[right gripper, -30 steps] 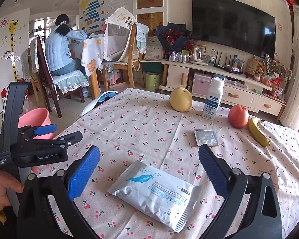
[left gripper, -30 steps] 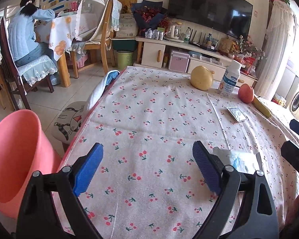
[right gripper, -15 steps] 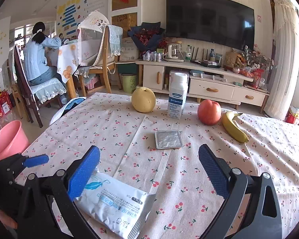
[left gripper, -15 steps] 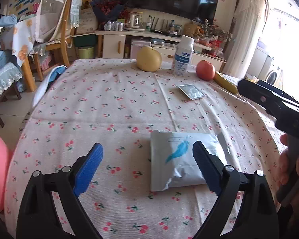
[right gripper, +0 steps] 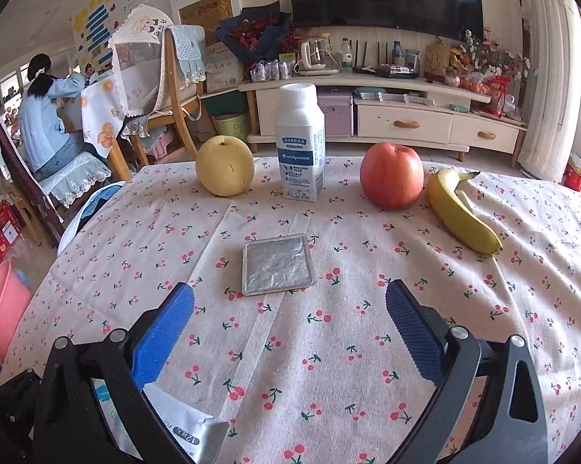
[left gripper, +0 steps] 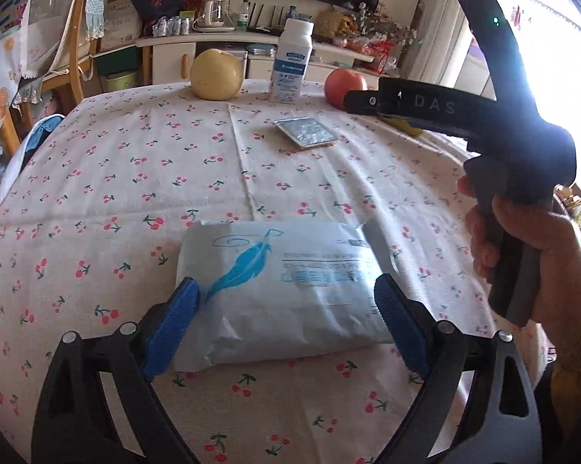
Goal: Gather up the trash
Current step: 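Grasp the white feather-print bag with the left gripper while the right gripper moves over the foil tray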
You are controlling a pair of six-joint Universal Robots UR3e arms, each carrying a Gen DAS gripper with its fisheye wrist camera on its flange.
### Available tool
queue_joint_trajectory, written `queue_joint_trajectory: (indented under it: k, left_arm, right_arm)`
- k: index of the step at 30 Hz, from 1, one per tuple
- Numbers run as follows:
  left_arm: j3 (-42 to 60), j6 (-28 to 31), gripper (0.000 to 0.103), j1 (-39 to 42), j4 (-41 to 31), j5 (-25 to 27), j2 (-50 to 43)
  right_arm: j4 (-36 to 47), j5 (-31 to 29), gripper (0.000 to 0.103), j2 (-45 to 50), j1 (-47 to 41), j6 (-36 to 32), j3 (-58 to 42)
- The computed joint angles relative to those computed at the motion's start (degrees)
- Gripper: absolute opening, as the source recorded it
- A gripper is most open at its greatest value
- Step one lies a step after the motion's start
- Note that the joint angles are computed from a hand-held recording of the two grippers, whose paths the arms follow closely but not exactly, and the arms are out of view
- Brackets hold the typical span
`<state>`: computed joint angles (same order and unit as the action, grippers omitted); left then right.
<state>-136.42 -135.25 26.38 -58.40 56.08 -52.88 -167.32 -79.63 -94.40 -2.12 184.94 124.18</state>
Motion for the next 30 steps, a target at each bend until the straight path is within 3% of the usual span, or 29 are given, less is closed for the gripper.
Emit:
queue_joint_trajectory:
  k: [2,6,10,17,18,20,21,22,30]
  left_arm:
    - [-0.65,-2.14,0.092,-2.14,6.17,3.65,-1.91]
    - [2.16,-1.18,0.092,-1.30,2.68,2.80,-3.78]
    - [4.66,0.09,0.092,-0.07,-3.07,1.65,-5.19]
    - [9.46,8.87,0.092,1.26,-23.23,-3.02,-2.87]
    - [9.65,10.02,0.092,1.01,-24.08,-3.22,-2.08]
    - [10.52,12.70,0.092,1.39,-25.22,-3.87,-1.63]
    - [11.07,13.92,0.092,1.69,-25.38,-4.10,-1.85]
    - [11.39,14.74,0.092,1.74,-24.46,-3.94,-2.04]
    - [15.18,26.25,0.092,-2.39,-13.35,-1.86,-11.53]
  right_arm:
    - [0.60,2.02,0.098,2.59,-1.18,-0.25,-1.37]
    - [1.71,5.12,0.098,8.24,-2.37,0.18,-5.12]
    - [2.94,5.51,0.098,12.70,-2.16,-0.39,-9.27]
    - [9.73,1.01,0.097,20.83,2.17,-6.53,-20.45]
    - [9.83,-0.40,0.095,21.67,2.97,-7.05,-21.34]
    - [9.46,-2.32,0.076,22.74,3.88,-7.53,-21.91]
    - [10.32,-1.71,0.068,23.10,3.67,-7.70,-22.28]
    - [10.14,-1.62,0.066,23.34,3.66,-7.93,-22.20]
    - [8.06,-0.39,0.065,22.28,2.62,-9.30,-19.70]
